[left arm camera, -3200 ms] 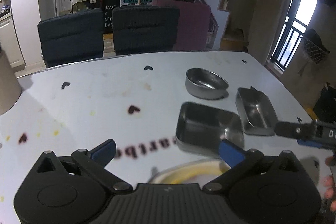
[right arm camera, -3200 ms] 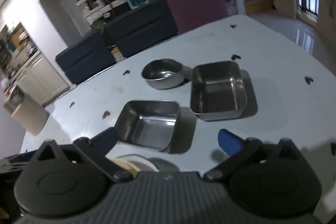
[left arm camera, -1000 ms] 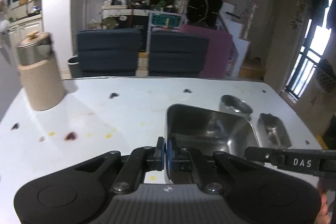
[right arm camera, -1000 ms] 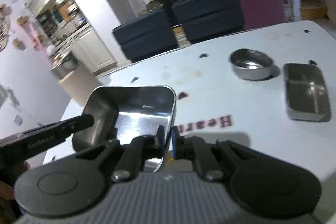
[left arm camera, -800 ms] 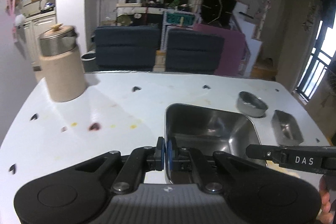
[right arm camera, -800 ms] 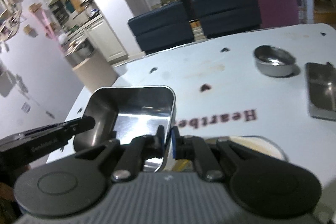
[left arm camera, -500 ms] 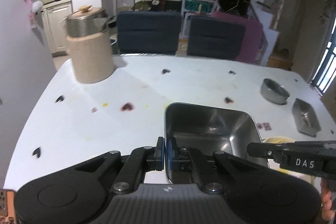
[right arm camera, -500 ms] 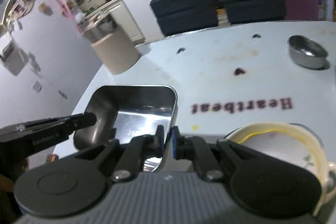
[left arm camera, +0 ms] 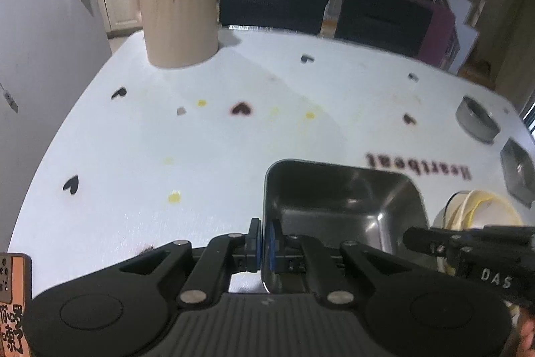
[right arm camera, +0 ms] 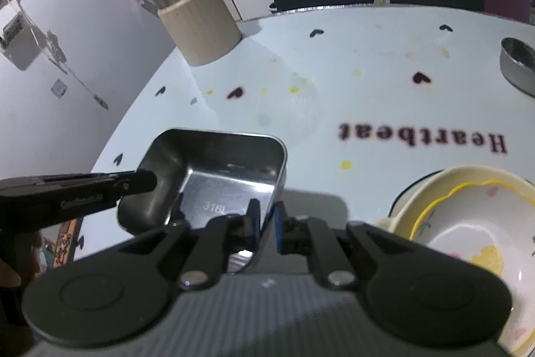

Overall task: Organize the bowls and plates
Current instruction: 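Lift the steel tray with both grippers and carry it toward the stacked bowls, then lower the held tray onto the table and open both grippers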

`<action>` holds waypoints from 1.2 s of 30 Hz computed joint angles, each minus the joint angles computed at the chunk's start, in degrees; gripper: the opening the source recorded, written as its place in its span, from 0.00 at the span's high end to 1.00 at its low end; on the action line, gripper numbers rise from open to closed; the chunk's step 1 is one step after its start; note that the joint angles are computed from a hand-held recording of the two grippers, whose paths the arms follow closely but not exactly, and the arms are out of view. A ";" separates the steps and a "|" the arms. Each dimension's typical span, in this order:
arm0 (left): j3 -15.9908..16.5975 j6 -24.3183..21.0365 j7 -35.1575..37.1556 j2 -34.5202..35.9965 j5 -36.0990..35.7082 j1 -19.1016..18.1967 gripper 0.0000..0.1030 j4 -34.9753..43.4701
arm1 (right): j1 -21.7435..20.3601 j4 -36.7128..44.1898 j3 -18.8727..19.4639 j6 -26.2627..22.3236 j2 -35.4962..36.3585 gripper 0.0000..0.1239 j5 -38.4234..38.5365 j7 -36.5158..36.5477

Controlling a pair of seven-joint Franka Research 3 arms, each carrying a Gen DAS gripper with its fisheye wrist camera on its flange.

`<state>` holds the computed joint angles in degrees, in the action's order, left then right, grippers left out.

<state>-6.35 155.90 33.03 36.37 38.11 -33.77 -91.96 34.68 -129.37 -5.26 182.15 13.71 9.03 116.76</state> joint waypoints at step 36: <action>-2.92 -10.28 12.94 6.04 -9.92 2.61 0.90 6.86 | -4.19 15.07 5.89 -13.07 10.85 0.89 -1.60 -2.24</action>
<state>-9.27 145.63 45.97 42.41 28.19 -31.16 -85.11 30.49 -114.31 0.63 169.07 24.56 7.43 114.52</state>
